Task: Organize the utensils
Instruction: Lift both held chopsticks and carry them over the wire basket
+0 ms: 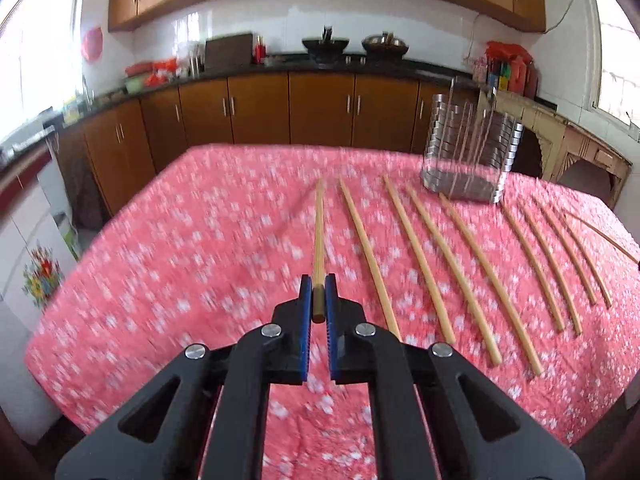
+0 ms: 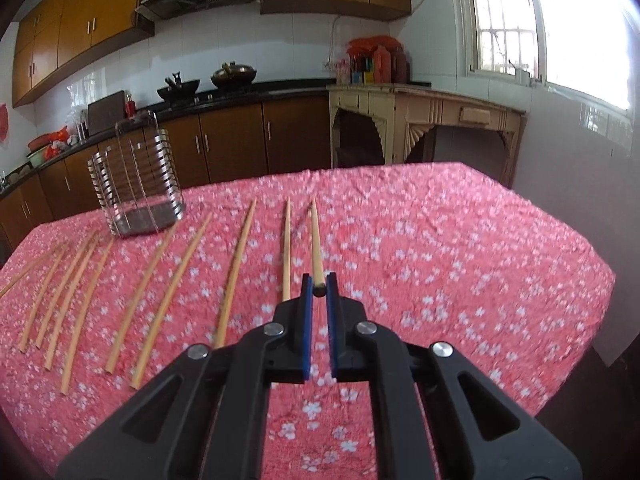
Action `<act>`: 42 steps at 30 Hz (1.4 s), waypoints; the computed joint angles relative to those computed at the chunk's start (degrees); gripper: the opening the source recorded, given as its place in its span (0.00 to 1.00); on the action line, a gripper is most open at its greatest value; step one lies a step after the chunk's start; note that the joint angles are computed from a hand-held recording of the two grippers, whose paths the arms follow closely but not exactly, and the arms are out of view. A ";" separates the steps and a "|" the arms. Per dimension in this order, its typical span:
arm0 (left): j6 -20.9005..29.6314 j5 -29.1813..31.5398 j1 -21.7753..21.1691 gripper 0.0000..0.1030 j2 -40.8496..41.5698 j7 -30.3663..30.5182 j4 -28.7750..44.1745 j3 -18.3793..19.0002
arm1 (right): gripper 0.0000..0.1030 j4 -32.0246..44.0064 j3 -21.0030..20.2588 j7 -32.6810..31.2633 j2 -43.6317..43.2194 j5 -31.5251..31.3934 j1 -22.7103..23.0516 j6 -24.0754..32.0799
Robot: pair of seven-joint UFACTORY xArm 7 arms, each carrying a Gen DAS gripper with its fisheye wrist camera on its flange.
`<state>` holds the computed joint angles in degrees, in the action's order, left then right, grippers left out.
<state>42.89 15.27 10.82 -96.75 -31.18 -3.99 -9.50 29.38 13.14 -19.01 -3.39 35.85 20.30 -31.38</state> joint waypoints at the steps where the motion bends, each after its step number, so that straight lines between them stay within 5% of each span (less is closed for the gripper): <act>1: -0.96 0.69 1.06 0.06 0.41 0.69 0.87 0.32 | 0.07 0.16 -0.07 -0.05 -0.67 -0.17 -0.03 0.14; 17: -25.67 1.71 16.92 0.06 19.74 7.12 12.58 2.52 | 0.07 14.76 0.07 -4.19 -1.20 -1.48 -4.33 3.69; 32: -31.53 -2.97 18.28 0.06 29.98 11.17 19.70 3.19 | 0.07 26.77 -0.38 -11.00 1.57 3.72 -3.24 9.28; 35: -31.81 -3.82 17.53 0.06 30.30 11.73 20.03 3.73 | 0.07 26.87 -1.01 -8.90 1.36 1.22 -2.74 9.95; 42: -32.63 -4.99 16.11 0.06 31.91 12.56 22.55 3.10 | 0.07 26.15 -3.60 7.89 0.14 -16.53 -2.26 12.05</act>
<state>10.26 10.29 26.93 -64.84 -18.62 18.56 -6.40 55.52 9.54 -11.13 -3.25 19.33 18.04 -19.33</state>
